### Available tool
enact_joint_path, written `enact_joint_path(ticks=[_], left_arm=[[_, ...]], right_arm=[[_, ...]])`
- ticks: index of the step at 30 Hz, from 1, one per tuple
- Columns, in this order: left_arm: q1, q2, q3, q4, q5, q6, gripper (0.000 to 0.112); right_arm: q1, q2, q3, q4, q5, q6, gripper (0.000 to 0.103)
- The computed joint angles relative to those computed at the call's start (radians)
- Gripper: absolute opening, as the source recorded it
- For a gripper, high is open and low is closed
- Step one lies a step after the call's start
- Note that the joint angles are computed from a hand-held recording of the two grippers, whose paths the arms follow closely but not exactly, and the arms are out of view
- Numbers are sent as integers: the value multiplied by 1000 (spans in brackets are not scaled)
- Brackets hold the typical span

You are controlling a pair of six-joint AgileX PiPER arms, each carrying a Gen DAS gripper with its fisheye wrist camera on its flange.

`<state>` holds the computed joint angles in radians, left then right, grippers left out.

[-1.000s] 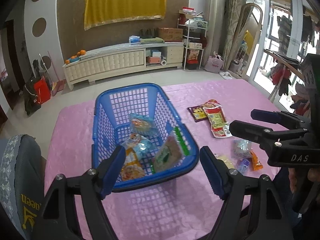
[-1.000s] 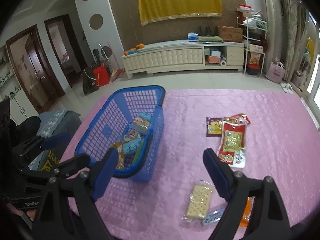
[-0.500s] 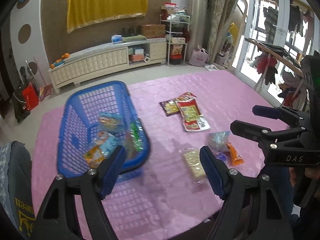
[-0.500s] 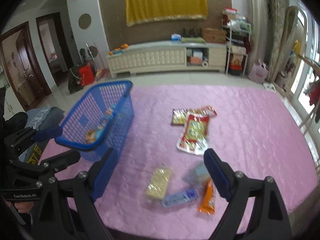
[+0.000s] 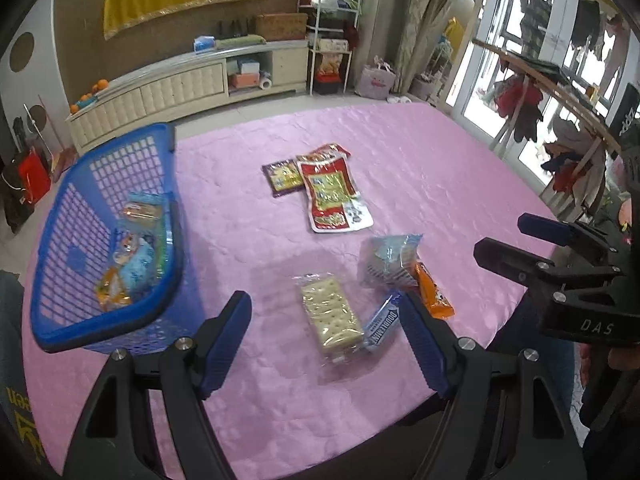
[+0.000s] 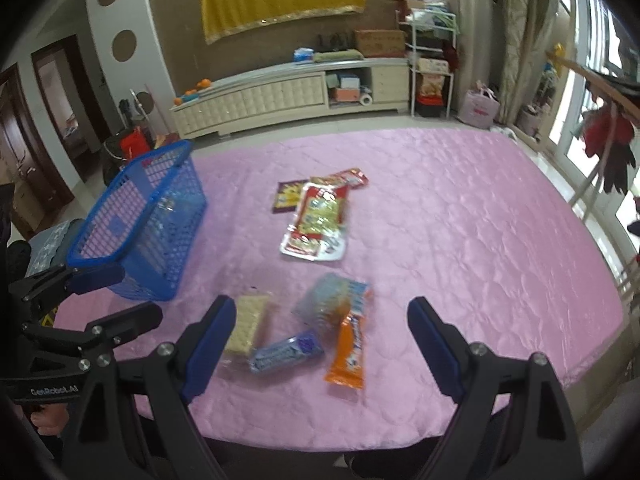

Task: Organize snacks
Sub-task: 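Move both tools away from the basket down toward the remaining snacks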

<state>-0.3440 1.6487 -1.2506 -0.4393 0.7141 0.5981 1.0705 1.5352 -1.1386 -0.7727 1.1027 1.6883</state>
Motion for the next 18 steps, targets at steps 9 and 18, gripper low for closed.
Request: enact_joint_path(ticks=[9, 18], left_arm=[[-73, 127, -69, 97, 21, -127, 75], [-93, 293, -208, 155, 85, -219, 75]], right_arm=[[-59, -43, 156, 36, -128, 60, 90], [-140, -42, 253, 48, -258, 64, 90]])
